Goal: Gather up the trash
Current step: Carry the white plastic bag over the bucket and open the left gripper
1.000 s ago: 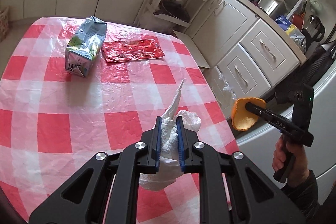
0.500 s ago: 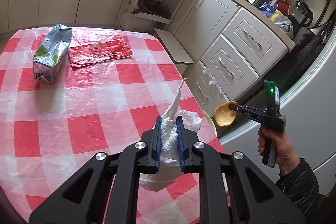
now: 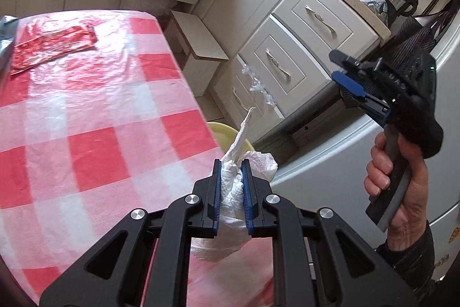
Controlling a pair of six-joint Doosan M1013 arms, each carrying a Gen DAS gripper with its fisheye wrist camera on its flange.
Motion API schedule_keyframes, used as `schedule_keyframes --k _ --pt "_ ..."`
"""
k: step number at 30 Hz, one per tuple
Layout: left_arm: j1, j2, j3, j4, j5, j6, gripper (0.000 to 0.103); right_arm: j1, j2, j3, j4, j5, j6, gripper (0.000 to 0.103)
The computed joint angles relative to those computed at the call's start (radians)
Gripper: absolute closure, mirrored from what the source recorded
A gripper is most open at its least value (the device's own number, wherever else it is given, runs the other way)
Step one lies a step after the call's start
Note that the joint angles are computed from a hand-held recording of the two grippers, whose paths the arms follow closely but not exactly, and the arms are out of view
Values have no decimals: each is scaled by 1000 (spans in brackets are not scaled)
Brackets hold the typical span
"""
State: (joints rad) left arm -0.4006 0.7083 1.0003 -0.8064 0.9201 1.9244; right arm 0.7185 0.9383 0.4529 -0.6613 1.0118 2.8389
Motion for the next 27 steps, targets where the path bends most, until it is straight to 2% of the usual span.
schedule_keyframes --k 4,9,11,13,15,20,25,27 --pt "-60 79 -136 87 28 -111 90 -1 -32 51 -43 -46 47 49" --pt "-115 205 -352 220 133 -281 89 -9 -89 158 -88 -106 154 49" --pt "-124 240 -413 252 160 -332 82 -11 -111 198 -107 -126 204 49" --pt "-132 268 -463 287 180 -387 62 -12 -125 224 -122 -141 240 49" --pt "-134 275 -476 299 183 -406 58 -12 -134 237 -133 -150 258 49" --pt "-133 270 -478 297 202 -377 57 -9 -133 234 -136 -157 258 49" --pt "-94 168 -325 316 102 -320 48 -11 -119 209 -105 -161 234 48" --pt "-68 110 -237 351 26 -314 43 -11 -100 174 -72 -154 199 48"
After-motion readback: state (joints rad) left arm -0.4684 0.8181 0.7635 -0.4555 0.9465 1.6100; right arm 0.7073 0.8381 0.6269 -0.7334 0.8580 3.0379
